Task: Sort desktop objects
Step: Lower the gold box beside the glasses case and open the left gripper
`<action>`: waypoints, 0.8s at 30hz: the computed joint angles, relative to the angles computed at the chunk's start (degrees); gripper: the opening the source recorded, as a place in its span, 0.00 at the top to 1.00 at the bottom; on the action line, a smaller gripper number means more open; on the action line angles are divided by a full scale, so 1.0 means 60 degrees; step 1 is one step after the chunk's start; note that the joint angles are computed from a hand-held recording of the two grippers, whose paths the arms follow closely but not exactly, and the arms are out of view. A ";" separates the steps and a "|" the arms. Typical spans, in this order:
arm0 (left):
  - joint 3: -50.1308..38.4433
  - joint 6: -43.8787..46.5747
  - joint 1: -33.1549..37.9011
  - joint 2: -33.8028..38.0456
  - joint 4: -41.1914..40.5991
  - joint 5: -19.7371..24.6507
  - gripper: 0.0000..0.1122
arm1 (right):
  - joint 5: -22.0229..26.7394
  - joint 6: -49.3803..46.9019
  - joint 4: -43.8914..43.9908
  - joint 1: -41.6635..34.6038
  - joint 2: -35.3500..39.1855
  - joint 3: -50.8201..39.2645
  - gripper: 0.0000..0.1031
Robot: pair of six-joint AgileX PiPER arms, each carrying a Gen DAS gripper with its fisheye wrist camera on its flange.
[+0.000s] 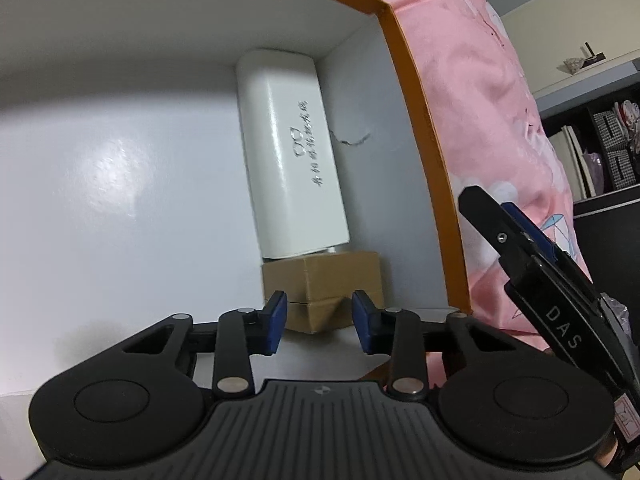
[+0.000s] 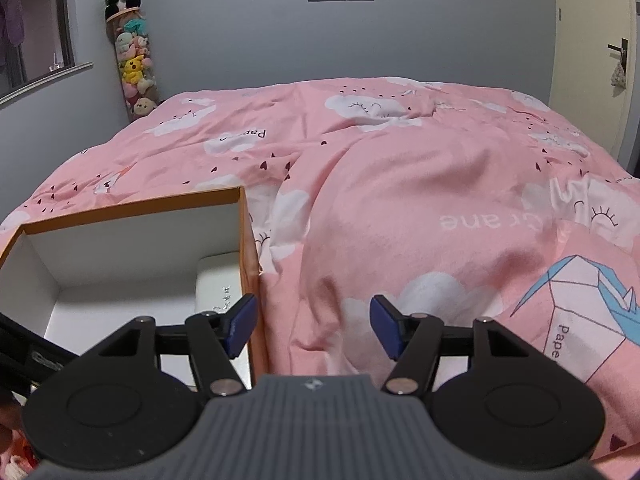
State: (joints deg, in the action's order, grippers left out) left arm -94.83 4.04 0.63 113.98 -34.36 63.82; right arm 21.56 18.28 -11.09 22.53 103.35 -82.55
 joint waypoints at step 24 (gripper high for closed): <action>-0.2038 -0.2057 0.0049 0.1434 0.1381 -0.0481 0.75 | 0.0792 -0.2186 0.1840 0.0018 0.0770 -0.1410 0.66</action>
